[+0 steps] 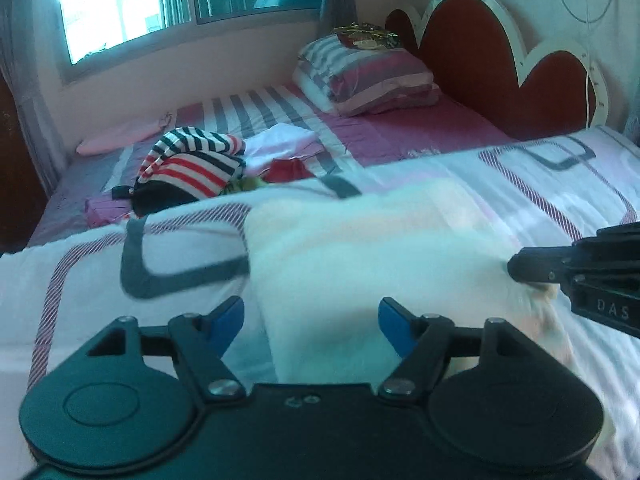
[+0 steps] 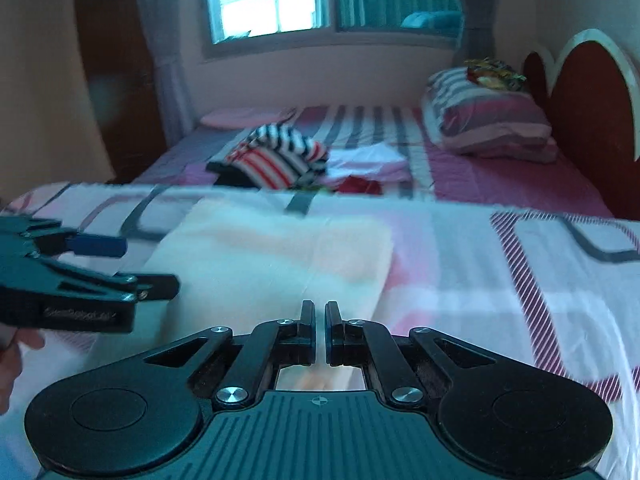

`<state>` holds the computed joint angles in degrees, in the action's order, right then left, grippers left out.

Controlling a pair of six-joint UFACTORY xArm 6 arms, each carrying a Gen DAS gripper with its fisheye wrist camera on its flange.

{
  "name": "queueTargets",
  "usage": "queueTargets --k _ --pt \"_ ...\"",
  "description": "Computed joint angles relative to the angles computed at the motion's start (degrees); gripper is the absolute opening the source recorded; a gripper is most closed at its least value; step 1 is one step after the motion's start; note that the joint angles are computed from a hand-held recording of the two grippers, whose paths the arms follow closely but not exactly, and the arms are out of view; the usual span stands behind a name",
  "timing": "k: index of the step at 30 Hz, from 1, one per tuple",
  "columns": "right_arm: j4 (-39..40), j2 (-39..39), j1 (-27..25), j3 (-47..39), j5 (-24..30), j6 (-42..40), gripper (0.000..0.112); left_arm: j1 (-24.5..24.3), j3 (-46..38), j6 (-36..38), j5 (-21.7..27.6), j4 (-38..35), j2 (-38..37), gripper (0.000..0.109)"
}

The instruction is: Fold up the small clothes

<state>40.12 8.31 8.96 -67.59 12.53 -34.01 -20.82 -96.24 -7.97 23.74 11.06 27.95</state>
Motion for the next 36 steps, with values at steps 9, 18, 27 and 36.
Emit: queueTargets --k 9,18,27,36 --pt "5.2 -6.4 -0.6 6.7 -1.4 2.7 0.059 1.1 9.5 -4.1 -1.2 4.5 -6.6 0.097" --pt "12.2 -5.2 -1.1 4.3 3.4 -0.5 0.058 2.3 9.4 1.6 -1.6 -8.0 -5.7 0.095" --pt "12.6 -3.8 -5.5 2.1 10.4 5.4 0.057 3.3 9.7 7.7 -2.8 -15.4 -5.6 0.085" --pt "24.8 2.5 -14.2 -5.8 33.4 3.6 0.057 7.7 -1.2 24.0 17.3 -55.2 0.5 0.082"
